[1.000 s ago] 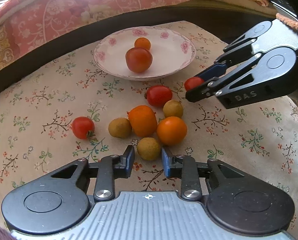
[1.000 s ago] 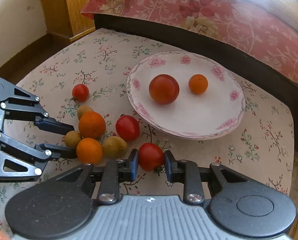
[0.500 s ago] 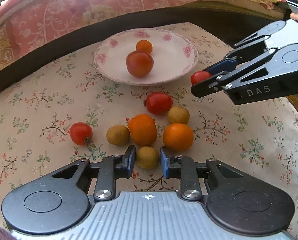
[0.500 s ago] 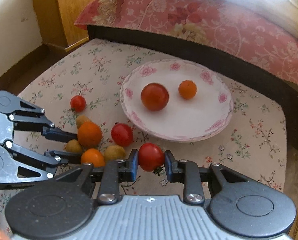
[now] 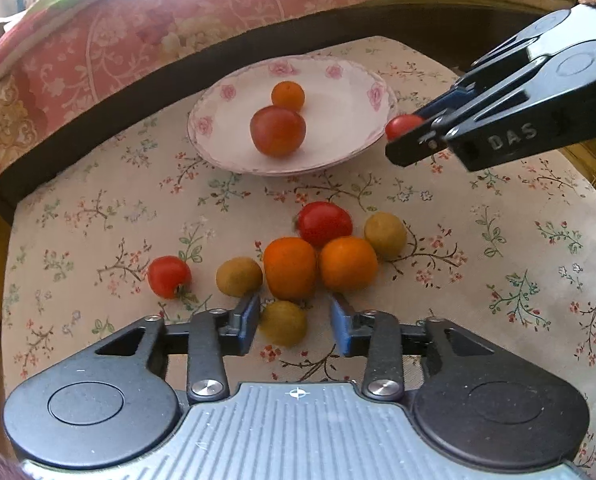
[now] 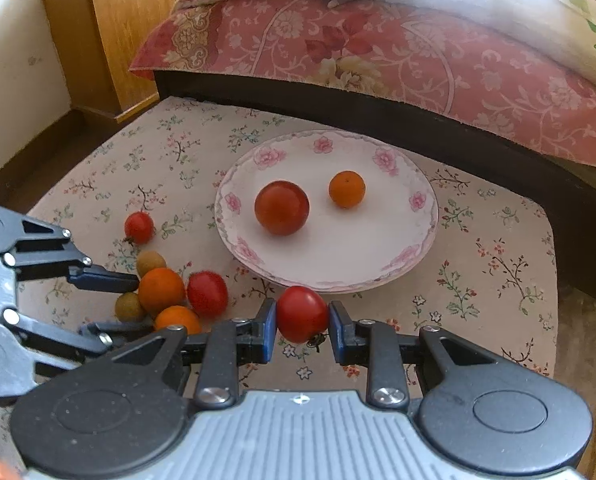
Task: Organize fruits
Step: 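Lift the cherry tomato and brown fruit and carry both toward the plate, then open both grippers over the plate to release the cherry tomato and brown fruit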
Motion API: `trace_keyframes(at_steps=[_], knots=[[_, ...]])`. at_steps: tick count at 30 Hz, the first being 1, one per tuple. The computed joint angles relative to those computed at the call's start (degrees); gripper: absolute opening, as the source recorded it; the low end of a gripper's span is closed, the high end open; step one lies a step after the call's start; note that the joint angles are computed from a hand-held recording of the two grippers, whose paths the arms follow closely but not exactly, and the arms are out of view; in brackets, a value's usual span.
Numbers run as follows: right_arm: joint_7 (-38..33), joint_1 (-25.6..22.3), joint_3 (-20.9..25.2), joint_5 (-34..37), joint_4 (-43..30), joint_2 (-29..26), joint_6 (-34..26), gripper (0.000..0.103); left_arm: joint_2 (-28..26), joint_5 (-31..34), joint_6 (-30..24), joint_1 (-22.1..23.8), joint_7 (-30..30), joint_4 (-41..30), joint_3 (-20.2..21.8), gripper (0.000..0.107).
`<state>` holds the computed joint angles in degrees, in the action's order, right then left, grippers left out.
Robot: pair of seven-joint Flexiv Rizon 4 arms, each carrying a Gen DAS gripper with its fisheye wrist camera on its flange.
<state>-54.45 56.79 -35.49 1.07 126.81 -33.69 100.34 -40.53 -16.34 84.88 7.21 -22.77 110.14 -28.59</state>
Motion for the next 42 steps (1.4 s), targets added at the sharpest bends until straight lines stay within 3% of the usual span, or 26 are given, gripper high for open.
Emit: trace_keyframes(at_steps=[11, 16, 19, 24, 28, 32, 42], knots=[[0.13, 0.55, -0.69, 0.52, 0.33, 0.57, 0.21, 0.031, 0.12, -1.52, 1.50, 0.18, -5.64, 1.18, 0.21, 0.051], [0.20, -1.56, 1.58, 0.32, -0.43, 1.31, 0.58, 0.031, -0.10, -1.82, 3.52, 0.99, -9.54, 2.30, -0.73, 0.053], [0.04, -1.74, 2.03, 0.26, -0.50, 1.81, 0.78, 0.031, 0.83, -1.24, 2.76, -0.79, -13.10, 2.15, 1.44, 0.045], [-0.11, 0.14, 0.04, 1.19, 0.12, 1.74, 1.20, 0.031, 1.44, -0.06, 0.54, -1.33, -13.64, 1.56, 2.61, 0.033], [0.85, -1.87, 1.17, 1.15, -1.44, 1.00, 0.43, 0.031, 1.96, -2.02, -2.89, -1.73, -13.92, -0.02, 3.16, 0.033], [1.68, -2.78, 1.40, 0.82, -1.99, 0.01, 0.12, 0.031, 2.09, -3.14, -2.77, -2.23, -12.64, -0.17, 3.33, 0.032], [2.54, -3.76, 1.51, 0.92, -2.47, -0.98, 0.70, 0.031, 1.95, -6.40, 0.34, 2.22, -9.18, 0.56, -5.08, 0.033]])
